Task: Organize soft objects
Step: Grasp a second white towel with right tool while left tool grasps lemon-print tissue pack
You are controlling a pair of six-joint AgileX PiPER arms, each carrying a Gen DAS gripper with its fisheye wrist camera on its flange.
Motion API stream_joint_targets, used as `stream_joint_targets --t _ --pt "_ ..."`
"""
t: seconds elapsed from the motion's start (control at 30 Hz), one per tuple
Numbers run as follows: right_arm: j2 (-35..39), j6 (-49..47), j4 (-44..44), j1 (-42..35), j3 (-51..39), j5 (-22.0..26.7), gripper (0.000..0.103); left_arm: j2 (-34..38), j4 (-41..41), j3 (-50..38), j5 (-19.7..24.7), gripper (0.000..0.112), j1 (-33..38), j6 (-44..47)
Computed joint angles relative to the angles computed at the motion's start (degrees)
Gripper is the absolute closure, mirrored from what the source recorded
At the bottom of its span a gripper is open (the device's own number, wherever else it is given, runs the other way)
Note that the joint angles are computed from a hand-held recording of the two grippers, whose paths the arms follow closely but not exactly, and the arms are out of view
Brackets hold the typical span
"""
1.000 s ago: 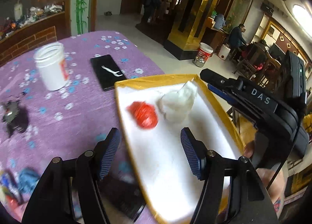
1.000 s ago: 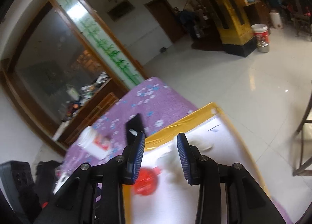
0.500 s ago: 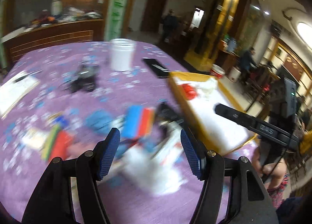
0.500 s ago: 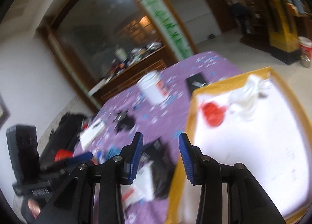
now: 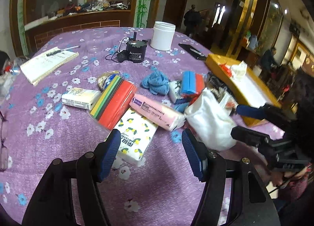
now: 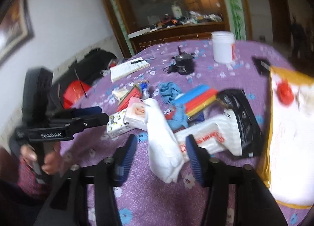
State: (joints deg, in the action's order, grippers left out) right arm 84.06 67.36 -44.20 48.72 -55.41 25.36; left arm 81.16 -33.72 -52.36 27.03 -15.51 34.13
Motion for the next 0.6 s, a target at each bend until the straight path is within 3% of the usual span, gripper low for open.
stream_joint_targets --t 0.1,0.33,0.4,0.43,0.47,0.57,0.6 --pt "4.3 2.2 -6.1 5.0 -3.7 7.3 0.043 -0.3 2.1 1.1 -1.5 0.048 -0.9 -0.5" --pt "12.2 0.6 -11.1 10.8 -9.1 18.5 0.046 0.2 5.0 1.2 -1.1 0.048 -0.7 -2.6" --pt "14.1 -0.4 -11.0 10.9 -10.3 21.9 0.055 0.5 5.4 1.0 -0.8 0.048 -0.3 -2.8" --pt "14.8 -1.0 -10.3 10.4 -10.7 22.7 0.078 0.7 5.8 0.8 -0.7 0.045 -0.1 -3.1" --pt "14.7 -1.0 -9.8 9.7 -10.4 22.3 0.090 0.9 6.3 0.7 -0.7 0.043 0.0 -3.6" --pt "9.1 3.6 -9.5 6.1 -5.1 14.6 0.095 1.4 8.9 0.7 -1.3 0.038 -0.1 -5.2" --pt "5.8 6.1 -10.2 4.1 -2.1 9.9 0.095 1.9 9.5 0.3 -1.0 0.038 -0.2 -5.2"
